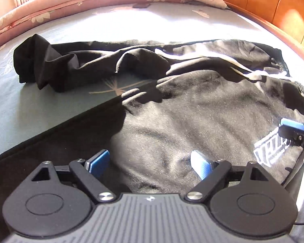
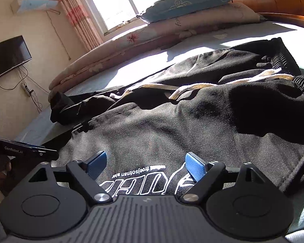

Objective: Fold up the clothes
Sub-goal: 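Smooth the folded leg flat with the open left gripper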

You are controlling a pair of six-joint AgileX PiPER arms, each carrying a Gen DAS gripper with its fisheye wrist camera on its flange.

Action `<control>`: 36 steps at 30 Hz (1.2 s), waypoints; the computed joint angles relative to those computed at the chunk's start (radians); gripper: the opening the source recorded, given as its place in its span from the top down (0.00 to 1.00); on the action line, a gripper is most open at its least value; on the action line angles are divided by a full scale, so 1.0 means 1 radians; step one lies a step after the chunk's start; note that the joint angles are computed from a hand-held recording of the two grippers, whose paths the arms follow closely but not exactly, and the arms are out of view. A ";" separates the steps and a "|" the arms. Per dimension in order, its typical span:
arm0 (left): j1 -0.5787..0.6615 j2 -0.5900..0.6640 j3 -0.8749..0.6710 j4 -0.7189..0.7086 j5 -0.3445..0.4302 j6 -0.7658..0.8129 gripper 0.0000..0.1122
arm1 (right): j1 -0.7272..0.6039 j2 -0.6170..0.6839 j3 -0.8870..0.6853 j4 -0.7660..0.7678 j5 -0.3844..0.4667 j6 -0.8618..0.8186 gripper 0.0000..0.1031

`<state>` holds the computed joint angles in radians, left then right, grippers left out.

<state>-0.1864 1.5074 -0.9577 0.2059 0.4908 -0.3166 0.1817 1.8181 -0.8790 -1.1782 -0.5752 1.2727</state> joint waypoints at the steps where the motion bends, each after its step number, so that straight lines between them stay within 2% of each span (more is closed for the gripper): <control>1: -0.019 0.008 0.008 0.031 0.009 -0.045 0.22 | -0.001 0.000 0.000 -0.002 -0.002 0.003 0.14; 3: -0.054 0.026 0.022 0.082 0.030 -0.126 0.22 | -0.007 0.002 -0.001 -0.009 -0.012 0.013 0.14; 5: -0.067 -0.012 0.049 0.104 0.032 -0.146 0.21 | -0.015 0.004 -0.001 -0.015 -0.023 0.024 0.14; 8: 0.015 -0.098 0.048 -0.057 0.079 0.007 0.21 | -0.023 0.006 0.002 -0.014 -0.037 0.032 0.14; 12: 0.255 -0.187 -0.066 -0.233 0.269 0.231 0.21 | -0.024 0.005 0.007 -0.003 -0.037 0.034 0.14; 15: 0.525 -0.168 -0.227 -0.363 0.490 0.436 0.20 | -0.019 0.003 0.008 0.007 -0.028 0.026 0.14; 17: 0.654 -0.147 -0.278 -0.394 0.565 0.510 0.18 | -0.012 0.002 0.008 0.015 -0.019 0.016 0.13; 19: 0.787 -0.123 -0.277 -0.444 0.598 0.579 0.18 | -0.005 0.001 0.010 0.026 -0.008 0.000 0.13; 21: 0.922 -0.090 -0.222 -0.529 0.594 0.659 0.18 | 0.001 -0.002 0.013 0.035 0.001 -0.014 0.13; 24: 1.035 -0.046 -0.126 -0.596 0.532 0.733 0.18 | 0.002 -0.004 0.018 0.045 0.004 -0.019 0.13; 28: 1.103 -0.010 -0.063 -0.563 0.458 0.742 0.18 | 0.007 -0.006 0.021 0.060 0.010 -0.032 0.13; 32: 1.163 -0.043 -0.023 -0.497 0.403 0.746 0.18 | 0.015 -0.007 0.024 0.074 0.019 -0.046 0.13; 35: 1.212 -0.046 -0.022 -0.532 0.419 0.813 0.18 | 0.020 -0.007 0.025 0.085 0.025 -0.058 0.10; 36: 1.207 -0.054 -0.029 -0.525 0.423 0.791 0.18 | 0.022 -0.008 0.026 0.089 0.028 -0.061 0.09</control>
